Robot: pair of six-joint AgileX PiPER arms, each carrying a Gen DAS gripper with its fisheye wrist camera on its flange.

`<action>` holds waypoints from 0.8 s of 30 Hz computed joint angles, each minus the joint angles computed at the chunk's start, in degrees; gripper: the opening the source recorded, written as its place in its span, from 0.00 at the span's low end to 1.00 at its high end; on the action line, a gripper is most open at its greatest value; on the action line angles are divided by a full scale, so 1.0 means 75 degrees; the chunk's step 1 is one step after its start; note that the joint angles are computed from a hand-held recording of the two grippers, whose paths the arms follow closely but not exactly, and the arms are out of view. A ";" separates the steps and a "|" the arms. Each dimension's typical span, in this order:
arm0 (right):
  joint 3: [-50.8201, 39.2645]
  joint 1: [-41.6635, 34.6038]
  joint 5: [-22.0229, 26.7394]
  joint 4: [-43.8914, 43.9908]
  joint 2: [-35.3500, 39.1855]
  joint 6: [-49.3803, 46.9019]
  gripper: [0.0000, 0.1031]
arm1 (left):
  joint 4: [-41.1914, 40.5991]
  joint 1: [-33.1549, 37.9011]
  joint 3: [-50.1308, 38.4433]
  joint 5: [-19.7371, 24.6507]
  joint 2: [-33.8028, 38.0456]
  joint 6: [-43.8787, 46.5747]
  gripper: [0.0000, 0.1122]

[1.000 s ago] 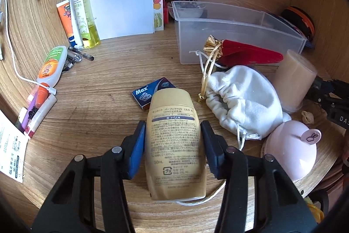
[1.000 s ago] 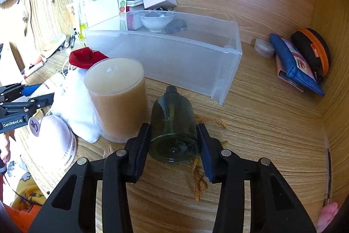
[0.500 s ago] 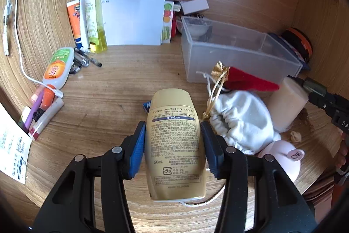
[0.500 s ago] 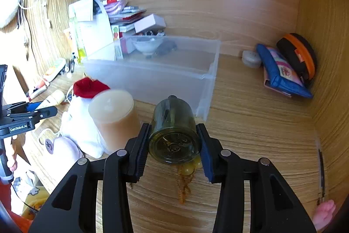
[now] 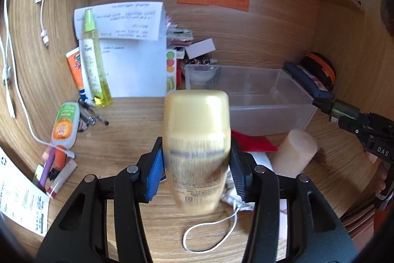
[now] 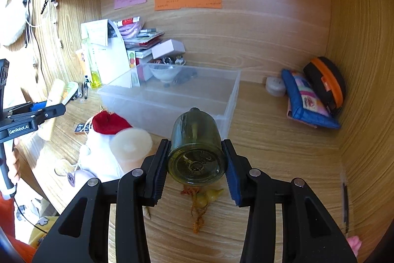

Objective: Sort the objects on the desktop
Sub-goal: 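Lift both held bottles and carry them over the clear plastic box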

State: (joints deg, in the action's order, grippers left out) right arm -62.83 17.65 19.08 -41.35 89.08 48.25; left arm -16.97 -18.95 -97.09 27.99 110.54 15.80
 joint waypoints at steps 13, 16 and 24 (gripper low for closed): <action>-0.0935 -0.0347 0.0191 0.1811 0.0223 -0.2189 0.37 | 0.0284 -0.0221 -0.2464 0.1564 0.1272 0.0021 0.25; -0.0876 -0.0426 0.0083 0.2185 0.0322 -0.2505 0.37 | 0.0293 -0.0114 -0.2163 0.1553 0.1279 -0.0100 0.25; -0.0851 -0.0539 -0.0074 0.2871 0.0476 -0.3133 0.37 | 0.0093 0.0194 -0.2080 0.2249 0.1596 0.0040 0.32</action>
